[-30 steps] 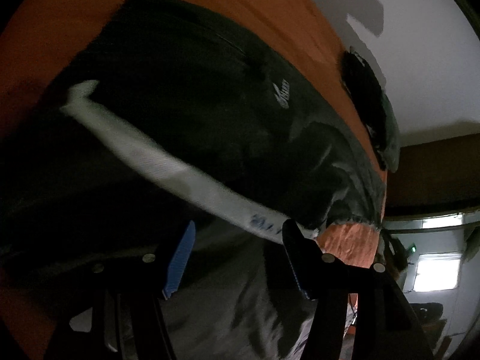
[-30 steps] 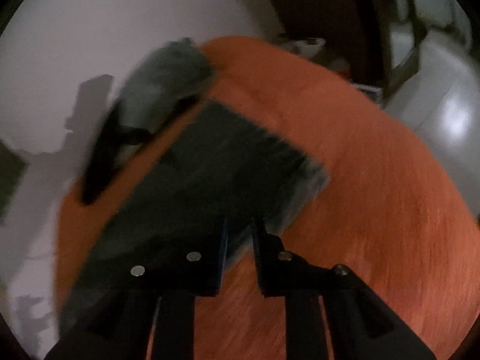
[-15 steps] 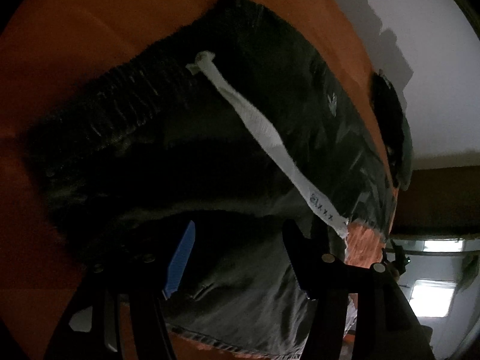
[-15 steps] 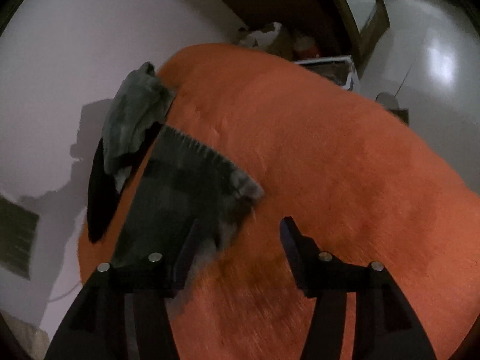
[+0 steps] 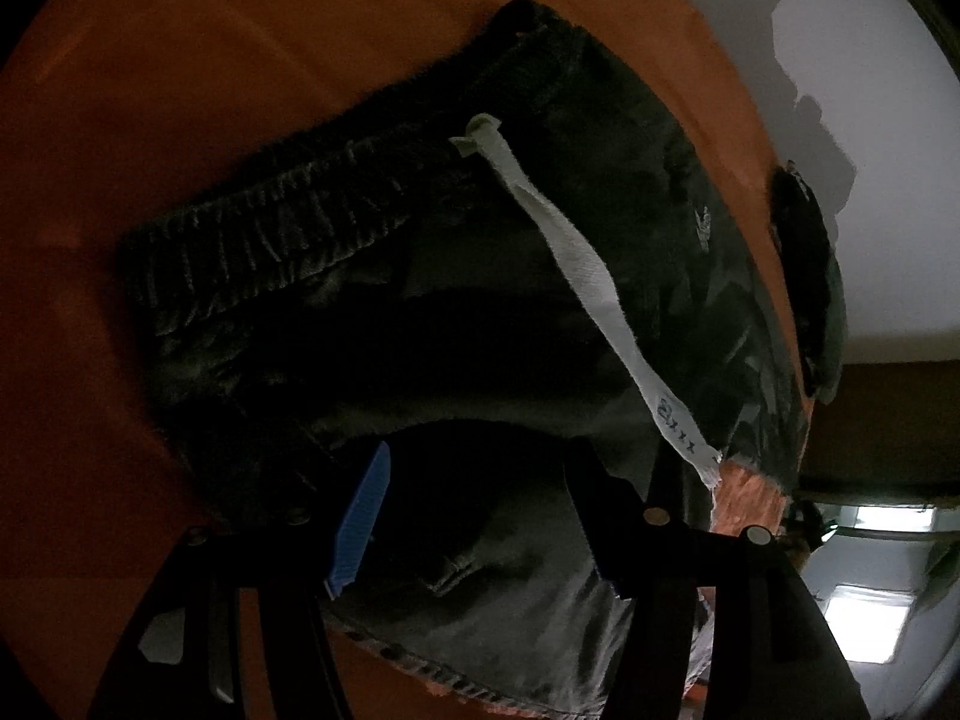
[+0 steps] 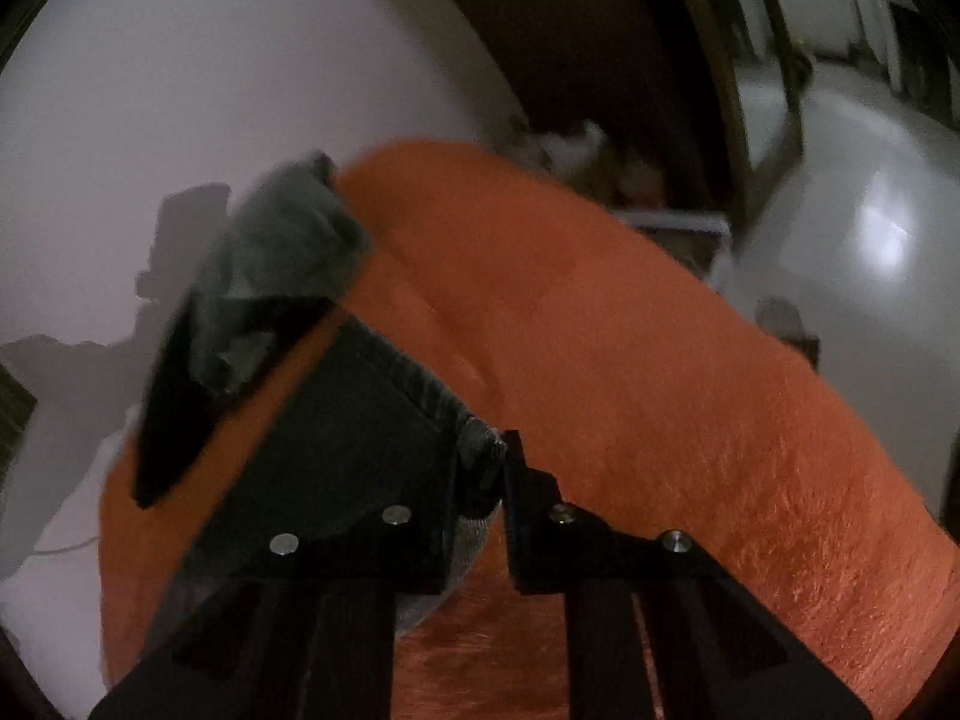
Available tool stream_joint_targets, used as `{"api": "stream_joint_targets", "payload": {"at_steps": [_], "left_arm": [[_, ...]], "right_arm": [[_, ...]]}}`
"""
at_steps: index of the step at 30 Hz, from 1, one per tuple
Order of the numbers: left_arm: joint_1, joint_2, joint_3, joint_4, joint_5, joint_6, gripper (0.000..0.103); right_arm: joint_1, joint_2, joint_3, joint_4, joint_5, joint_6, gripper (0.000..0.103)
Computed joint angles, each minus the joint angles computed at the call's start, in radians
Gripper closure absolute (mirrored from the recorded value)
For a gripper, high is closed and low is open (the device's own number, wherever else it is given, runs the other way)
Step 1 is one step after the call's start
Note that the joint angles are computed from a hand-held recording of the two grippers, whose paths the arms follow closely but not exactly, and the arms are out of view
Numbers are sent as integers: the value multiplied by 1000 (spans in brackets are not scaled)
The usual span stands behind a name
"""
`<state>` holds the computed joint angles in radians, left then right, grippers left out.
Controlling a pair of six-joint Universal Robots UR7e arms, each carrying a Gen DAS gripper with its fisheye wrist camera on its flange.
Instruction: Fold clothes
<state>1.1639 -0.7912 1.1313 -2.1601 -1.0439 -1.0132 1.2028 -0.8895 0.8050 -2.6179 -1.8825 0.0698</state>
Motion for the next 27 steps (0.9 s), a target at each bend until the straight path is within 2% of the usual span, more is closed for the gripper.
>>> {"api": "stream_joint_targets", "payload": {"at_steps": [2, 4, 6, 7, 9, 13, 16, 19, 23, 27], "left_arm": [[4, 2, 1, -6, -8, 1, 41], [6, 1, 5, -14, -15, 7, 41], [3, -7, 15, -24, -15, 30, 41], [1, -14, 23, -27, -11, 43, 41], [-5, -41, 56, -33, 4, 59, 41], [-8, -113, 158, -62, 29, 45, 41], [-13, -192, 288, -113, 47, -25, 41], [-22, -267, 422, -193, 62, -105, 41], [-5, -277, 467, -254, 59, -117, 41], [8, -251, 447, -300, 81, -46, 41]], "right_arm": [[-20, 7, -6, 46, 5, 59, 90], [-30, -1, 13, 31, 32, 85, 88], [-29, -23, 29, 48, 47, 134, 80], [-27, -44, 51, 49, 62, 162, 76], [-26, -119, 157, 9, 132, 177, 75], [0, -351, 480, -52, 248, 102, 75], [27, -522, 698, -58, 234, 71, 75], [23, -714, 915, -52, 240, 77, 75], [-34, -963, 1177, -46, 255, 108, 73], [-172, -1159, 1362, 48, 330, 173, 71]]}}
